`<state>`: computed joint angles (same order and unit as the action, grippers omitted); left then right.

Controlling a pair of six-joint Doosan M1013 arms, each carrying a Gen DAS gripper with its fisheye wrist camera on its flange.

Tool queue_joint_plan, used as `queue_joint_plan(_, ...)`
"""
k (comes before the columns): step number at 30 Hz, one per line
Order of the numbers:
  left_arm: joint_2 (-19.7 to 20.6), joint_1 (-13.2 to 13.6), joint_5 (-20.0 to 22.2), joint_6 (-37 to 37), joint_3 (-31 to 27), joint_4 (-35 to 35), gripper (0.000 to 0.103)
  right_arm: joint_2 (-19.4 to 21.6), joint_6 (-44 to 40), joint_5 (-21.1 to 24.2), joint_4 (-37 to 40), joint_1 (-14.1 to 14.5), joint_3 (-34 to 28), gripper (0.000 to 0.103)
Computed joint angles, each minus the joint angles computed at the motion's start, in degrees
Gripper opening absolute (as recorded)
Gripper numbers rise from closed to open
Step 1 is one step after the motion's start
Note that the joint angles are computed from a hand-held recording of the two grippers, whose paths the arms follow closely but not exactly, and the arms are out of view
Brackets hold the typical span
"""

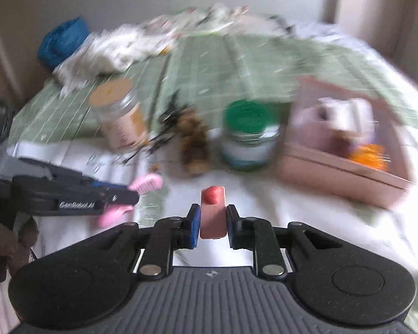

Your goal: Organize soft objects

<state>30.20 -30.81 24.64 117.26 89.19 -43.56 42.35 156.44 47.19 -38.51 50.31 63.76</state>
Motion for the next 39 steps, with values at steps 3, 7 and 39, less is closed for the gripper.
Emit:
queue_joint_plan(3,0.45,-1.27,1.78,5.36,-3.61,-4.43,0.014,-2.74,12.52,4.40,-9.99,1.27,4.83,0.019)
queue_joint_plan(7,1.61,-3.62,0.08,1.46,-9.50,6.70,0.014,-6.26,28.41,1.43,-14.19,0.82,12.25,0.019)
queue_joint_plan(39,3.56,-7.10,-0.34,-41.24,-2.80,46.14,0.045,-0.68,9.24,3.98,2.42,-0.46,6.88,0.019)
